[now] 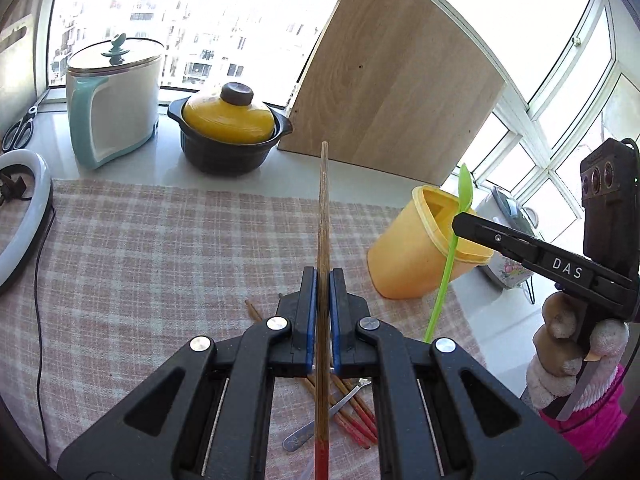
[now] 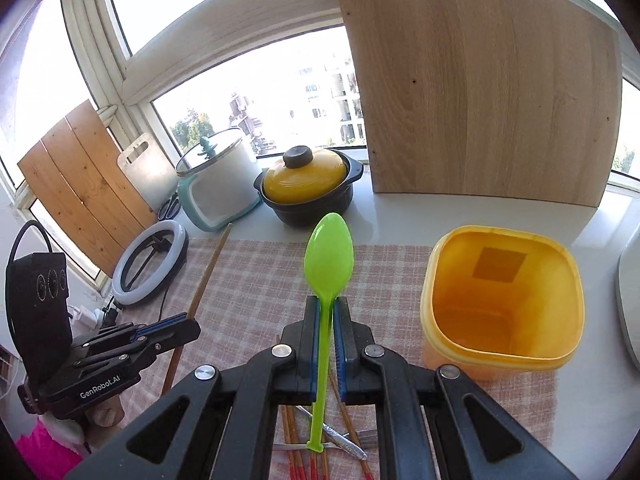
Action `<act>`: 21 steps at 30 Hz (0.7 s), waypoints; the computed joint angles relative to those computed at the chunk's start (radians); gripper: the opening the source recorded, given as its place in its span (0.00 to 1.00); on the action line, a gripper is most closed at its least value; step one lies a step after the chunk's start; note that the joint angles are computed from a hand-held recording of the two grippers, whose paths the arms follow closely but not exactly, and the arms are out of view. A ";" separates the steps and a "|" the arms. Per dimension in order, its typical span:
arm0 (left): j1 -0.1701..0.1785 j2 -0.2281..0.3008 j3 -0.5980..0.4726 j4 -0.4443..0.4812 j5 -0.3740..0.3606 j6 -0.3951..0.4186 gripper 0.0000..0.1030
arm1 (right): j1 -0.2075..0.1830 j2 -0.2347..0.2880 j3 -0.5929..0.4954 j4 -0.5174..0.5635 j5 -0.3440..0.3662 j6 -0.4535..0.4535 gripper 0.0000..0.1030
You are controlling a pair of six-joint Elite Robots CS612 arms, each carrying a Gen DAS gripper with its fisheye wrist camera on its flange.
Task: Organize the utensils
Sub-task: 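Lift the spoon and chopstick and carry both tools over the yellow container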
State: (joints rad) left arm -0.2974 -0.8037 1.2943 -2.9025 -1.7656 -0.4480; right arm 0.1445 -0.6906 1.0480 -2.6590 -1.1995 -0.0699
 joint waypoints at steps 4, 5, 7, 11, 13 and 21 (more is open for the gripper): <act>-0.010 0.030 -0.066 -0.014 -0.008 0.008 0.04 | -0.015 -0.015 0.014 -0.053 -0.016 0.017 0.04; -0.012 0.040 -0.086 -0.015 -0.011 0.007 0.04 | -0.019 -0.017 0.017 -0.064 -0.022 0.022 0.04; -0.015 0.063 -0.131 -0.014 -0.024 0.005 0.04 | -0.026 -0.018 0.017 -0.079 -0.032 0.034 0.04; -0.027 0.109 -0.219 -0.014 -0.040 0.016 0.04 | -0.042 -0.016 0.013 -0.108 -0.062 0.065 0.04; -0.030 0.135 -0.270 -0.005 -0.055 0.018 0.04 | -0.050 -0.013 0.009 -0.121 -0.070 0.091 0.04; -0.043 0.234 -0.450 0.026 -0.119 0.001 0.04 | -0.078 -0.003 -0.009 -0.182 -0.095 0.177 0.04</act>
State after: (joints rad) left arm -0.3401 -0.5702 0.8446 -2.8761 -1.8847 -0.4472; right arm 0.0663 -0.6935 1.0389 -2.8407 -1.2945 0.1069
